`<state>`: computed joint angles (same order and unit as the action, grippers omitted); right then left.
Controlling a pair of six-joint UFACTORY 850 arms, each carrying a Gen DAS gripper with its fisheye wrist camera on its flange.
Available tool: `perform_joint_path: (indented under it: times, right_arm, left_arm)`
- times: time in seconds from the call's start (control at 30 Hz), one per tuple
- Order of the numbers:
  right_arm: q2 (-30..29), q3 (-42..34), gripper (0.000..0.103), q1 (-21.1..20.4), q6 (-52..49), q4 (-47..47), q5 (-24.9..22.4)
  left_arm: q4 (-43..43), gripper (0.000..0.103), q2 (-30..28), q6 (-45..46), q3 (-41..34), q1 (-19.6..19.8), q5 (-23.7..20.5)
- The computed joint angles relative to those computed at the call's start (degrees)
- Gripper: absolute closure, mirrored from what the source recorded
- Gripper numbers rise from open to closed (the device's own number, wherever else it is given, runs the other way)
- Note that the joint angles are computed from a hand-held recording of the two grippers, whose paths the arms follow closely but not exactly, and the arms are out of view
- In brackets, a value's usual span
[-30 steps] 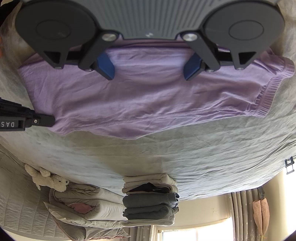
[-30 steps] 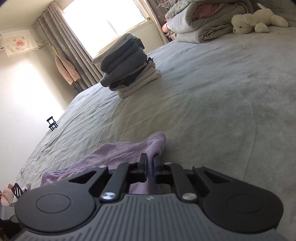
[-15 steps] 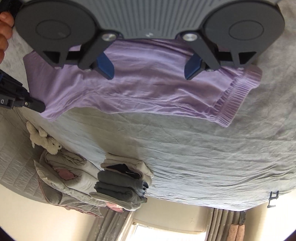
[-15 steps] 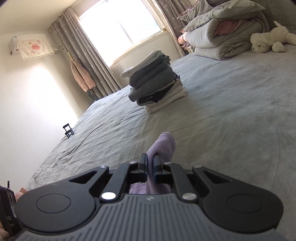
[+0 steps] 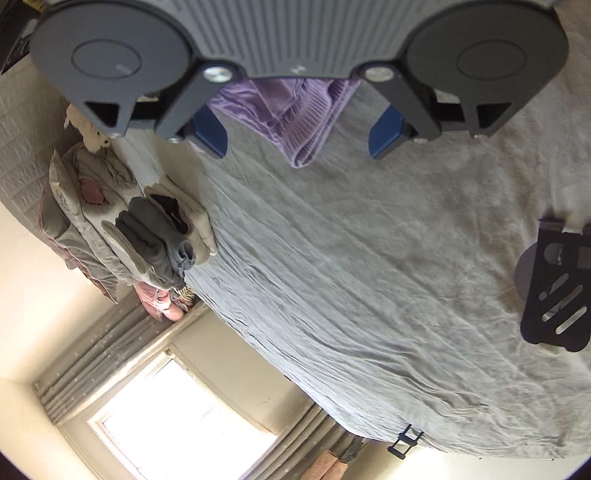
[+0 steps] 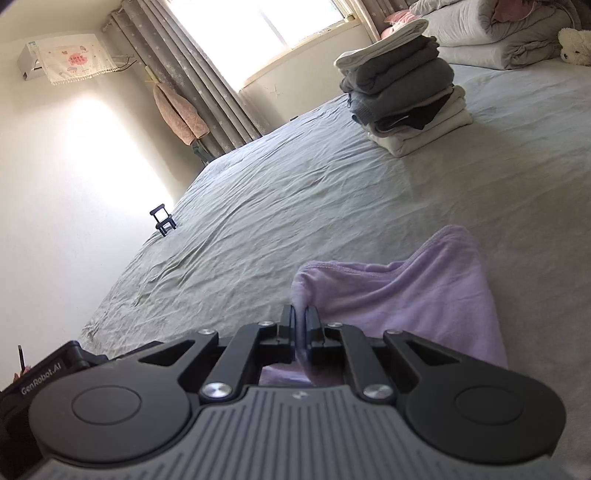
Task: Fold clothes
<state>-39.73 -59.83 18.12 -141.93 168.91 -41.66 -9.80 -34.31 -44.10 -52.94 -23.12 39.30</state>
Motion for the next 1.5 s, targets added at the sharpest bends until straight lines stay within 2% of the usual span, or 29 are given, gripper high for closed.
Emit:
perform_joint_path:
  times: [0.07, 0.1, 0.13, 0.23, 0.3, 0.4, 0.47, 0.5, 0.6, 0.73, 0.77, 0.8, 0.83, 0.87, 0.97, 1.13, 1.2, 1.27, 1.4, 1.5]
  right_arm:
    - [-2.2, -3.7, 0.093, 2.2, -2.9, 1.5, 6.1]
    - [-3.1, -5.3, 0.087, 2.5, -1.0, -1.2, 9.6]
    - [-3.3, -5.7, 0.087, 2.4, 1.2, -3.8, 10.7]
    - [-0.7, -2.4, 0.087, 0.6, 6.3, -13.4, 6.5]
    - [1.8, 1.4, 0.085, -1.6, 8.5, -19.7, -0.1]
    - [5.4, 6.7, 0.056, -2.9, -2.4, -15.6, -4.6]
    - [6.2, 8.1, 0.056, -2.9, -9.7, -12.3, -3.0]
    - [6.1, 8.3, 0.056, -3.2, -10.0, -13.5, -2.1]
    - [5.8, 9.5, 0.056, -4.0, -9.5, -19.9, -3.7]
    - [4.5, 8.7, 0.056, -1.6, -14.3, -22.9, -3.0]
    - [3.9, 7.8, 0.056, -0.8, -15.3, -22.4, -1.7]
    - [3.2, 6.9, 0.064, -0.2, -16.7, -20.9, 0.2]
    - [2.5, 6.1, 0.087, 0.4, -18.4, -19.0, 2.2]
    - [2.1, 5.7, 0.098, 0.8, -19.8, -17.0, 3.7]
    - [2.0, 6.3, 0.099, -0.8, -15.7, -19.4, 1.1]
    - [4.1, 9.1, 0.099, -1.4, -15.9, -19.0, -7.8]
    - [3.6, 8.4, 0.099, -1.6, -12.0, -20.8, -8.8]
    - [2.6, 7.4, 0.099, -1.3, -10.5, -22.2, -8.8]
    - [-0.5, 4.3, 0.099, -1.6, -3.5, -27.5, -5.9]
    - [-0.9, 3.8, 0.096, -1.8, -2.2, -28.9, -3.8]
  left_arm:
    - [0.5, 0.018, -0.2, -1.6, 0.1, 0.6, -0.4]
    - [0.9, 0.018, -0.2, -2.3, 0.2, 0.9, -0.5]
    - [1.4, 0.018, -0.2, -3.1, 0.3, 1.2, -0.7]
    - [2.5, 0.018, 0.0, -5.1, 0.8, 1.7, 0.0]
    - [2.7, 0.018, 0.1, -4.8, 0.8, 1.6, 0.3]
    - [3.3, 0.018, -0.1, -3.9, 0.0, 1.0, -0.1]
    - [4.6, 0.018, -0.2, -3.6, -0.4, 0.5, 0.2]
    - [5.1, 0.018, -0.2, -3.1, -0.5, 0.3, 0.5]
    - [3.0, 0.018, -0.2, 1.3, -1.1, -0.7, 0.1]
    - [-0.2, 0.018, -0.5, 4.5, -1.6, -1.0, -1.3]
    - [0.0, 0.018, -0.6, 3.9, -1.6, -0.8, -1.5]
    - [0.2, 0.018, -0.7, 3.3, -1.6, -0.6, -1.6]
    - [0.5, 0.018, -0.8, 2.6, -1.6, -0.4, -1.7]
    - [0.7, 0.018, -0.9, 2.2, -1.6, -0.3, -1.9]
    - [1.5, 0.018, -0.8, 1.0, -1.5, -0.2, -1.7]
    - [2.4, 0.018, -0.7, 0.6, -1.6, -0.2, -1.6]
    - [2.1, 0.018, -0.7, 0.7, -1.7, -0.2, -1.9]
    - [2.0, 0.018, -0.7, 0.4, -1.6, -0.1, -2.0]
    - [3.7, 0.018, -0.9, -0.8, -1.7, 0.2, -2.7]
    - [4.4, 0.018, -1.2, 0.4, -2.6, -0.1, -3.9]
